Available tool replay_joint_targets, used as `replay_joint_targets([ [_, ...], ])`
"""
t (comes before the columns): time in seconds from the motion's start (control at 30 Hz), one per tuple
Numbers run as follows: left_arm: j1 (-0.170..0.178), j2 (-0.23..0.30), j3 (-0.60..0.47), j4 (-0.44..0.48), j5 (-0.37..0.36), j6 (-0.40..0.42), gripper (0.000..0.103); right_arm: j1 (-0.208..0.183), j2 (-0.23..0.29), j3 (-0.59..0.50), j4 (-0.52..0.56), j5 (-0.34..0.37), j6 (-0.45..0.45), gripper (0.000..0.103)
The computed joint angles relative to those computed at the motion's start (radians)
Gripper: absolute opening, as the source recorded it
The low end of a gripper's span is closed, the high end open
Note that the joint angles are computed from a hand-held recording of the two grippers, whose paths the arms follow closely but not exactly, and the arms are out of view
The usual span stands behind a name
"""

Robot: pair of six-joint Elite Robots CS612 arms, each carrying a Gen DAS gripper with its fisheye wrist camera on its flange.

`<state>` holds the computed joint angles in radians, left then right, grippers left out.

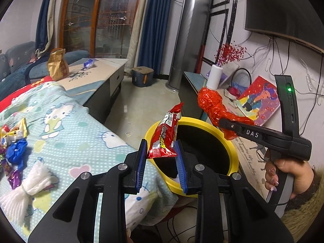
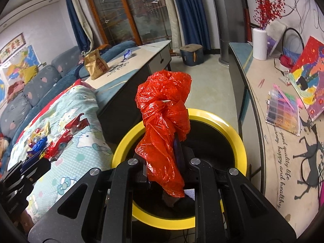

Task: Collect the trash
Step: 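Carry the red wrapper and red bag to the yellow bin and release both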

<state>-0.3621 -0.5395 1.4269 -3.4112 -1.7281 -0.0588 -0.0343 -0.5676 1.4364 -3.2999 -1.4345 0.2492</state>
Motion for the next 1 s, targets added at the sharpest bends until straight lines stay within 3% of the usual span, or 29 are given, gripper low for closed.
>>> replay_joint_targets([
  [0.53,-0.027,0.038,-0.069,0.131,-0.007,0.056,0.026,-0.020,0.007,0.008,0.073,0.011,0.028,0.013],
  [0.67,-0.029,0.052,-0.094,0.156,-0.009,0.060,0.027,-0.025,0.010,0.008,0.087,0.023,0.037,0.017],
  [0.73,-0.030,0.059,-0.107,0.164,-0.012,0.060,0.027,-0.027,0.010,0.008,0.093,0.031,0.039,0.024],
  [0.8,-0.028,0.066,-0.118,0.168,-0.017,0.061,0.040,-0.028,0.012,0.010,0.088,0.028,0.051,0.043],
  [0.87,-0.027,0.071,-0.119,0.138,-0.001,0.046,0.086,-0.028,0.011,0.013,0.080,0.017,0.068,0.048],
  [1.0,-0.022,0.066,-0.105,0.108,0.004,0.017,0.090,-0.023,0.007,0.021,0.055,-0.027,0.095,0.056],
])
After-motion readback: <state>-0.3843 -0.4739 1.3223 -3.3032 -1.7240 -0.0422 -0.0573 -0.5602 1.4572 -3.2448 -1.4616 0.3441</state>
